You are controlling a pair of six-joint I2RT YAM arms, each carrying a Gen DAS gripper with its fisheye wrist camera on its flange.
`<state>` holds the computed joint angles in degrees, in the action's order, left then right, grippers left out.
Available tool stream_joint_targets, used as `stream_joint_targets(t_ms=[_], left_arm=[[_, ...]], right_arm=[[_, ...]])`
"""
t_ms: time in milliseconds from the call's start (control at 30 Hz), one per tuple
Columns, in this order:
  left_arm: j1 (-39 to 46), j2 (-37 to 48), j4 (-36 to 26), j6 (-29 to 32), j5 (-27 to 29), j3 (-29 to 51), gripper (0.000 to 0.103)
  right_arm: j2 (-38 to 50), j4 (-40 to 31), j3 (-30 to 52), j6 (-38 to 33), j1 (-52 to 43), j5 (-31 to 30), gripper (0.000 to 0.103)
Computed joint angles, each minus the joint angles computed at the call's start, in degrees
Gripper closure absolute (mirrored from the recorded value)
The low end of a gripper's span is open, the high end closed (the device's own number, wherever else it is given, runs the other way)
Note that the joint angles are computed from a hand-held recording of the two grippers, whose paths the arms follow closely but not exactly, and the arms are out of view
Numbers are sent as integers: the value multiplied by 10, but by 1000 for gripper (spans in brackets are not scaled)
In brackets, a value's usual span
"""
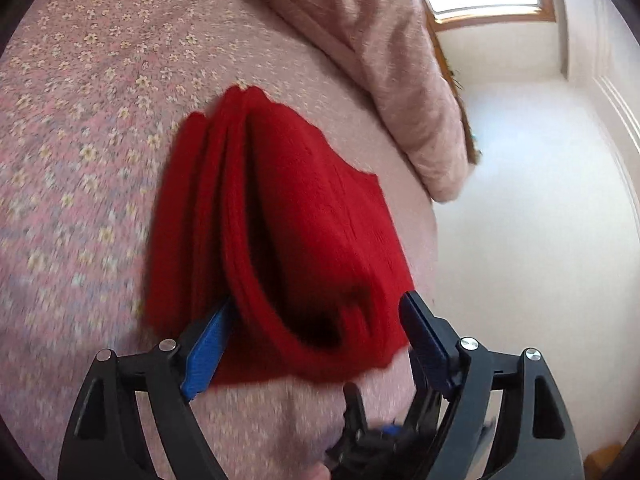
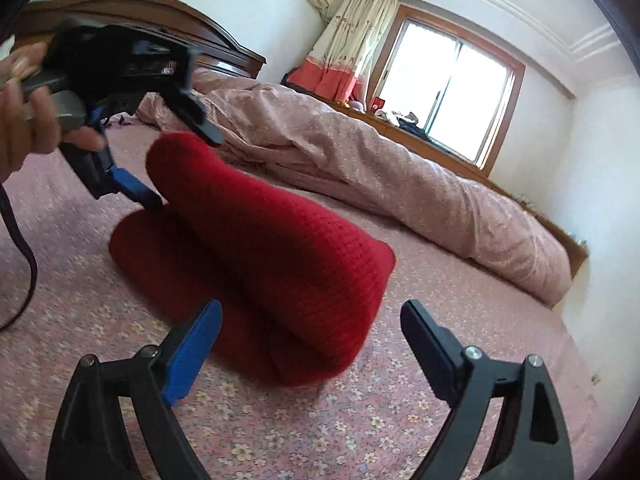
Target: Fold small clothes
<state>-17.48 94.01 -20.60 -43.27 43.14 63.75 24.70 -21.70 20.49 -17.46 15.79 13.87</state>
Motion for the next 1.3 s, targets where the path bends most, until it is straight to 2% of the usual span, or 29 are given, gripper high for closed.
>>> stream_joint_targets(t_ms=[67, 100, 133, 167, 267, 367, 467, 567, 600, 733, 767, 833, 867, 1000, 1100, 1200, 1267, 1300], left_arm=[[-5, 25, 36, -26, -13, 13, 27], [-8, 28, 66, -45, -22, 11, 60], [-15, 32, 65, -44, -41, 23, 83], [-21, 33, 59, -35, -51, 35, 84], [-48, 2, 120, -28, -73, 31, 85], [-75, -32, 166, -21, -91, 29, 85], [-92, -50, 152, 6, -121, 42, 84], [-94, -43, 117, 45, -146, 54, 84], [-80, -46, 108, 57, -142, 44, 84], [-46, -21, 66, 86, -147, 18, 85], [-41, -18, 65, 88, -148, 3, 85], [-47, -17, 67, 94, -154, -21, 85], [-56, -14, 55, 107, -169, -22, 85], [-80, -37, 44, 128, -219, -36, 84], [-73, -80, 45, 134, -227, -70, 85], [-73, -97, 36, 137, -245, -81, 86], [-73, -111, 31, 140, -270, -91, 86], [-69, -115, 34, 142, -272, -100, 86]], right_arm=[[16, 23, -10, 6, 10, 28, 10], [28, 30, -10, 10, 8, 36, 10], [33, 29, -6, 8, -3, 31, 10], [53, 41, -2, 10, -9, 31, 10], [112, 89, 14, 23, -15, 27, 10], [230, 161, 41, 51, 7, 88, 9], [319, 220, 53, 39, 22, 131, 9], [318, 245, 46, 38, 14, 145, 9], [307, 235, 46, 51, -10, 131, 9], [254, 131, 58, 74, -178, -83, 8], [240, 113, 56, 67, -204, -107, 8], [234, 78, 57, 59, -226, -113, 8], [238, 58, 62, 54, -249, -140, 8], [231, 43, 59, 64, -264, -148, 8], [154, 4, 36, 59, -285, -153, 8], [85, -52, 25, 24, -330, -166, 8], [60, -63, 14, 19, -324, -112, 18], [67, -64, 19, 17, -346, -116, 26]])
